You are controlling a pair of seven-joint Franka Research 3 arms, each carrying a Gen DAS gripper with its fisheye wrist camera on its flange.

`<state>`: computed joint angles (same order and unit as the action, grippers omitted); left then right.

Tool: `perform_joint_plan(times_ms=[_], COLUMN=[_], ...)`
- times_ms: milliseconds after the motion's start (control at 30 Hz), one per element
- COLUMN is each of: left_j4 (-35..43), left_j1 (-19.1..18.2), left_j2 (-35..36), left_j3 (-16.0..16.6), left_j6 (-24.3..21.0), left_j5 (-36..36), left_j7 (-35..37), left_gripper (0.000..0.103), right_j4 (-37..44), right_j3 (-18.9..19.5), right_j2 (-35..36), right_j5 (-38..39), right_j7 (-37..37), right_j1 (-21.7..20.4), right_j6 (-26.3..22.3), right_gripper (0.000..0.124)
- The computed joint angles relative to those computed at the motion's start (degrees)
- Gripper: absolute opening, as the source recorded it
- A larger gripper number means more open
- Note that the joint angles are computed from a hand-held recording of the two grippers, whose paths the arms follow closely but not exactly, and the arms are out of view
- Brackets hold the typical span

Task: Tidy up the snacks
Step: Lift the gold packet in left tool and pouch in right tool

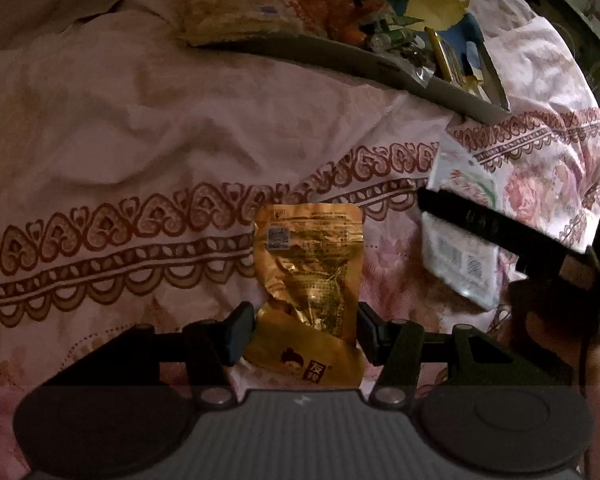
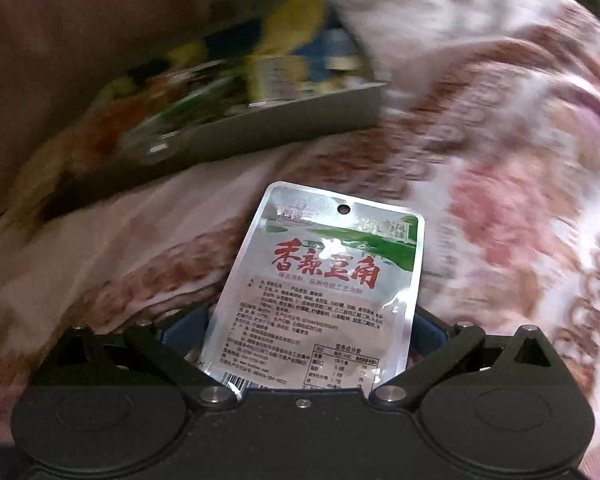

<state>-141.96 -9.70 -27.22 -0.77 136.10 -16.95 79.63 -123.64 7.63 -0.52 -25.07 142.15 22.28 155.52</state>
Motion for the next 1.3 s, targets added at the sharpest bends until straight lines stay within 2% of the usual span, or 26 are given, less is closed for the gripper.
perform_joint_plan(times_ms=[133, 167, 200, 300, 400, 500, 633, 833, 1067, 1300], left_j4=[-0.03, 0.02, 0.1, 0.2, 0.24, 0.38, 0.57, 0.63, 0.51, 0.52], left_j1=[-0.12, -0.06, 0.02, 0.24, 0.29, 0.23, 0.25, 0.25, 0.29, 0.33], left_j2=[-0.24, -0.2, -0.06, -0.04, -0.06, 0.13, 0.43, 0.65, 0.58, 0.55], left_j3=[0.87, 0.83, 0.76, 0.26, 0.05, 0.15, 0.11, 0.09, 0.2, 0.16], left_j6=[-0.53, -0.63, -0.62, -0.69, -0.74, -0.78, -0.74, -0.65, -0.59, -0.63], left_j5=[-1.48, -1.55, -1.53, -1.07, -0.82, -0.99, -1.04, -1.07, -1.48, -1.48], left_j7=[0.76, 0.84, 0.95, 0.77, 0.51, 0.44, 0.44, 0.79, 0.93, 0.94], left_gripper=[0.059, 0.059, 0.059, 0.059, 0.059, 0.059, 0.059, 0.059, 0.059, 0.059], right_j4=[-0.16, -0.14, -0.33, 0.2, 2.62, 2.69, 1.59, 1.76, -0.82, -2.42], right_j3=[-0.05, -0.11, -0.05, 0.59, 1.5, 1.33, 0.88, 1.24, 1.54, 2.69], right_j2=[-0.61, -0.94, -1.28, -0.98, 0.73, 1.14, 0.33, -0.16, -3.22, -4.9], right_j5=[15.11, 18.33, 19.37, 16.03, 5.16, -2.47, -2.18, -1.51, 2.32, 1.59], right_j7=[-20.03, -23.61, -24.17, -17.73, -8.58, -2.43, -1.9, -1.83, -2.84, -1.83], right_j1=[0.49, 0.52, 0.45, 0.01, 0.94, 2.34, 2.56, 2.64, 1.57, 0.21], right_j6=[-0.19, -1.0, -1.25, -2.22, -6.07, -6.92, -5.88, -6.79, -4.47, -3.04], right_gripper=[0.102, 0.102, 0.102, 0.102, 0.103, 0.102, 0.101, 0.098, 0.085, 0.075])
